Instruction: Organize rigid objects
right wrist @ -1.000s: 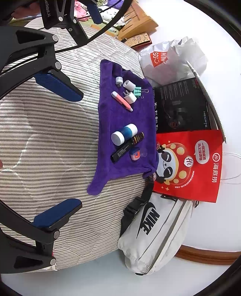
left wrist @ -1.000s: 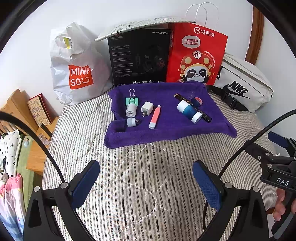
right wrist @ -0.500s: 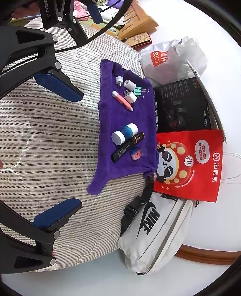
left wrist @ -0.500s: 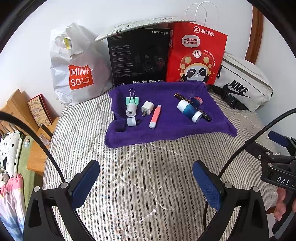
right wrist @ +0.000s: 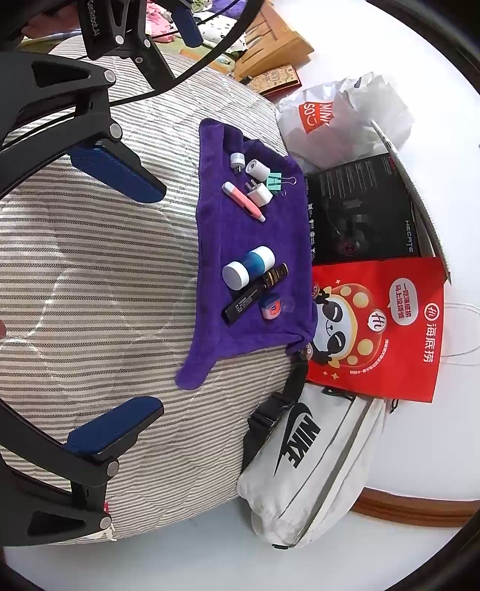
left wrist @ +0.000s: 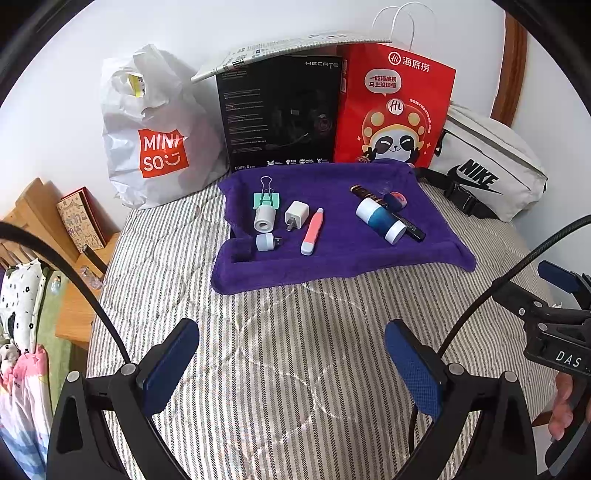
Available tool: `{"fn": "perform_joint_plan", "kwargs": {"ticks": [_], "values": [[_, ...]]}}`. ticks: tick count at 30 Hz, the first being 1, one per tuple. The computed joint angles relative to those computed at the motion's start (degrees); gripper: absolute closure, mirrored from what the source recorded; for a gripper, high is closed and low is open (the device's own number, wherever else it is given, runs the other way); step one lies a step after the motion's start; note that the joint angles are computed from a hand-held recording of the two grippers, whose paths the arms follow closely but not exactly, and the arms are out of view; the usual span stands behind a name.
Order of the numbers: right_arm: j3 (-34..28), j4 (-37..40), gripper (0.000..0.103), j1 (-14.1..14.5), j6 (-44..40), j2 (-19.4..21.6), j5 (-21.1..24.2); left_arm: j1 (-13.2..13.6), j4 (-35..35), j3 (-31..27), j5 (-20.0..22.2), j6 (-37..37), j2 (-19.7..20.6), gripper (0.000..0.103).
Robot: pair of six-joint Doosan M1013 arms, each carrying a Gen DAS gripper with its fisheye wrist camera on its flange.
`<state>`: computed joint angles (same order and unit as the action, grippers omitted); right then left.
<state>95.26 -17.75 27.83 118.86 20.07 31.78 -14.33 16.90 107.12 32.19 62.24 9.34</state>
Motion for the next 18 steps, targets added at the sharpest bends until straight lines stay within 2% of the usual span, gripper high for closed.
{"fn": "perform_joint_plan", "kwargs": {"ticks": [18], "values": [[0.1, 0.1, 0.000, 0.0, 0.1, -0.1, 0.0, 0.4, -1.0, 0.0, -0.1, 1.1, 0.1, 0.001]]}}
